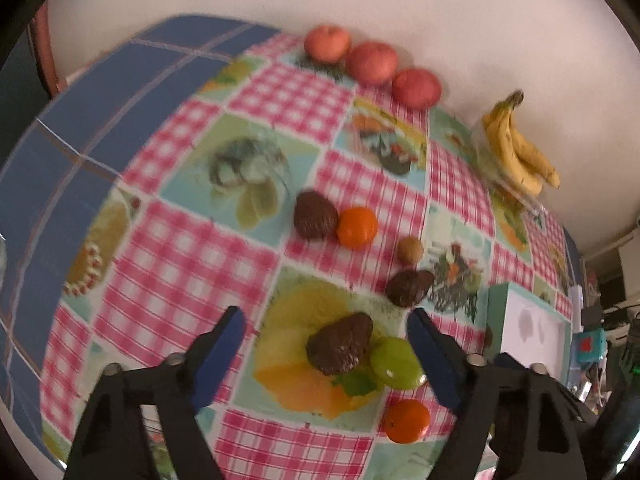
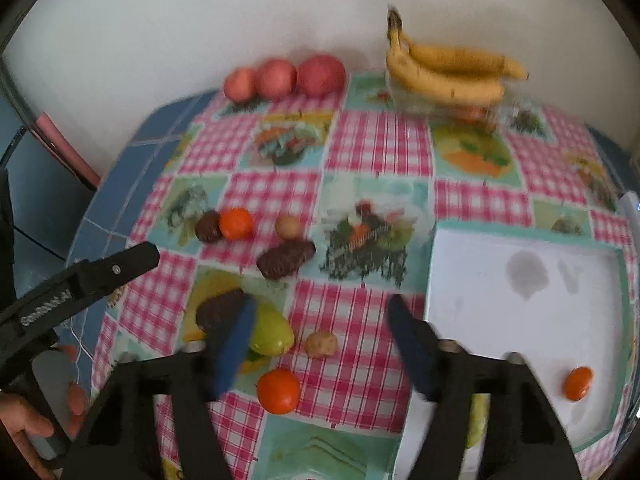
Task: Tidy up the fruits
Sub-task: 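Grasp the dark date with the left tool while the right tool grasps a brown kiwi, then carry the dark date and brown kiwi over the white tray with both tools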
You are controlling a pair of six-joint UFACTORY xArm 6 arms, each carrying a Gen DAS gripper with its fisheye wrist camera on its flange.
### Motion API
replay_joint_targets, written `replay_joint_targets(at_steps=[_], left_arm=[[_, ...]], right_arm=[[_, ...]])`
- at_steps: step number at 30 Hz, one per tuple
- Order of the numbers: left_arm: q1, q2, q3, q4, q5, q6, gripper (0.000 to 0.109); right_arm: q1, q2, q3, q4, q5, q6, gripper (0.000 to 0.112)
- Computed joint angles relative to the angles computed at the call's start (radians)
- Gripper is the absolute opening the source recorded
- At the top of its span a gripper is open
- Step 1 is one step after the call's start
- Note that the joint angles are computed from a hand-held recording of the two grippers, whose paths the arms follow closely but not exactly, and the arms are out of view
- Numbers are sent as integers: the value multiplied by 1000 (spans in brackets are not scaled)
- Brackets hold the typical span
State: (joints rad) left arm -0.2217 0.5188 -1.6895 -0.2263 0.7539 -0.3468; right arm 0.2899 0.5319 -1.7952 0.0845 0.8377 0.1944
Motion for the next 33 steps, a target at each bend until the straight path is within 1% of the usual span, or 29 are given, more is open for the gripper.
replay_joint_targets(at_steps=[1, 2, 3, 4, 7, 9, 10, 12, 13, 16, 18, 24, 31, 33], left_arm=[[-2, 9, -5, -10, 13, 1, 81], [-4, 16, -9, -18, 24, 3, 78], [-5, 23, -13, -34, 32, 14, 70], [-8, 29, -16, -47, 42, 21, 65], [-9, 43, -18, -69, 62, 29, 61], [-9, 48, -17, -91, 69, 37, 58], [-9, 51, -17, -100, 71, 41, 52], [-8, 54, -16, -114, 78, 44, 45], [-8, 56, -18, -119, 80, 46, 40], [-7, 54, -11, -131, 69, 49, 38], [-8, 43, 0, -128, 54, 43, 37], [-11, -8, 33, -115, -14, 38, 37], [-17, -64, 61, -117, -78, 51, 37], [-22, -69, 60, -119, -87, 54, 37]], right_arm=[[0, 9, -4, -3, 11, 2, 63], [2, 18, -9, -11, 25, 3, 60], [3, 27, -13, -17, 39, 2, 56], [4, 37, -18, -11, 52, -2, 49], [2, 54, -17, 18, 65, -13, 48], [4, 65, -17, 27, 79, -25, 43], [5, 71, -21, 28, 86, -26, 39], [8, 77, -23, 28, 96, -27, 36], [9, 81, -24, 26, 99, -28, 34], [8, 84, -21, 29, 96, -28, 28], [5, 86, -18, 62, 88, -41, 24], [2, 67, 2, 66, 66, -48, 23], [-19, -18, 67, 65, -9, -39, 23], [-30, -36, 79, 59, -16, -27, 23]])
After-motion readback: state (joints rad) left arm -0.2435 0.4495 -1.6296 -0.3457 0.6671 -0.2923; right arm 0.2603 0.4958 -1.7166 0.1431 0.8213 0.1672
